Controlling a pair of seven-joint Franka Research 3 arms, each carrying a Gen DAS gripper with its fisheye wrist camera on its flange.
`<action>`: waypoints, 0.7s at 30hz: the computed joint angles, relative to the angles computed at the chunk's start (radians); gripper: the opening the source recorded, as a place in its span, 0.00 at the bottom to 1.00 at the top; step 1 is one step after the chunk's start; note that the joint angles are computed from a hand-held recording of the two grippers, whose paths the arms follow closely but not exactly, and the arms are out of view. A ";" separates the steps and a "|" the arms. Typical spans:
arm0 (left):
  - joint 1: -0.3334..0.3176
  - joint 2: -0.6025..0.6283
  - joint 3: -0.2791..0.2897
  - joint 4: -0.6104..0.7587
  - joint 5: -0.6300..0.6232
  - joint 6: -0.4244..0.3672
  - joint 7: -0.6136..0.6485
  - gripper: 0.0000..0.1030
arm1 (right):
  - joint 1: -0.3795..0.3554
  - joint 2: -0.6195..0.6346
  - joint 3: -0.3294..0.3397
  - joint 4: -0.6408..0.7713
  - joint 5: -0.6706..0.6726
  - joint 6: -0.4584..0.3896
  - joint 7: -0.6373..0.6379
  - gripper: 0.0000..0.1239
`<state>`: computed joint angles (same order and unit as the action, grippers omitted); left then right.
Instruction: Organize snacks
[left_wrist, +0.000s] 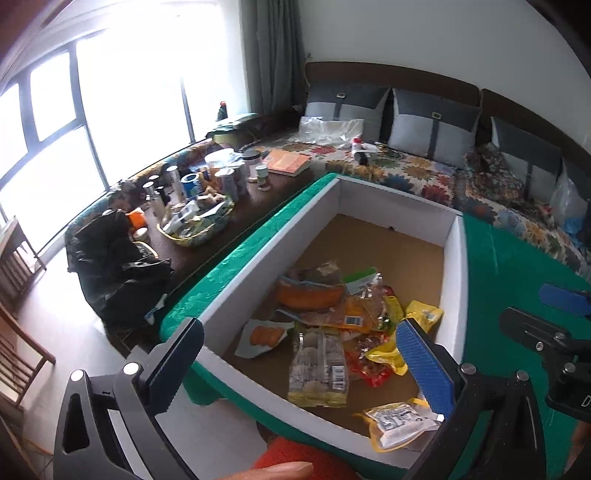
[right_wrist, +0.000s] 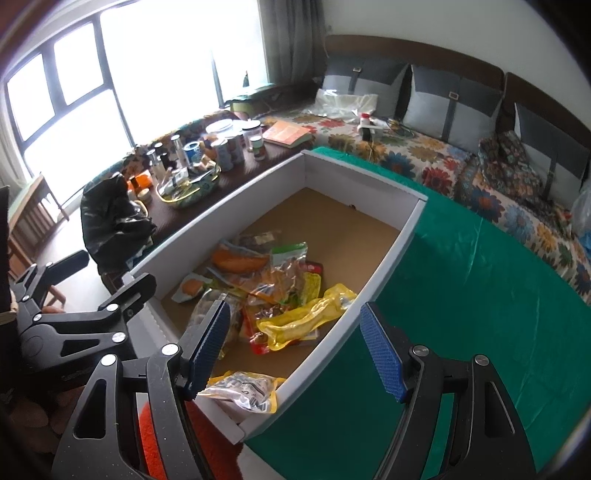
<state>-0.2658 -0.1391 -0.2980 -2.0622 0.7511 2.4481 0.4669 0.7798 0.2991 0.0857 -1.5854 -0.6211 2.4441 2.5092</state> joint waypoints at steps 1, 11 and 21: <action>0.001 0.000 -0.002 0.000 0.006 -0.006 -0.006 1.00 | 0.000 0.003 0.000 0.003 0.001 -0.002 -0.001 0.61; 0.002 -0.003 -0.003 0.003 0.021 -0.036 -0.050 1.00 | -0.001 0.020 -0.003 0.019 0.017 -0.005 -0.018 0.61; -0.006 0.009 -0.004 0.015 0.029 -0.054 -0.040 1.00 | 0.008 0.037 -0.012 0.031 0.029 -0.009 -0.025 0.61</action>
<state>-0.2722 -0.1303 -0.3023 -2.0472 0.7803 2.3940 0.4267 0.7879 0.3361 0.0741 -1.5548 -0.5918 2.4353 2.4839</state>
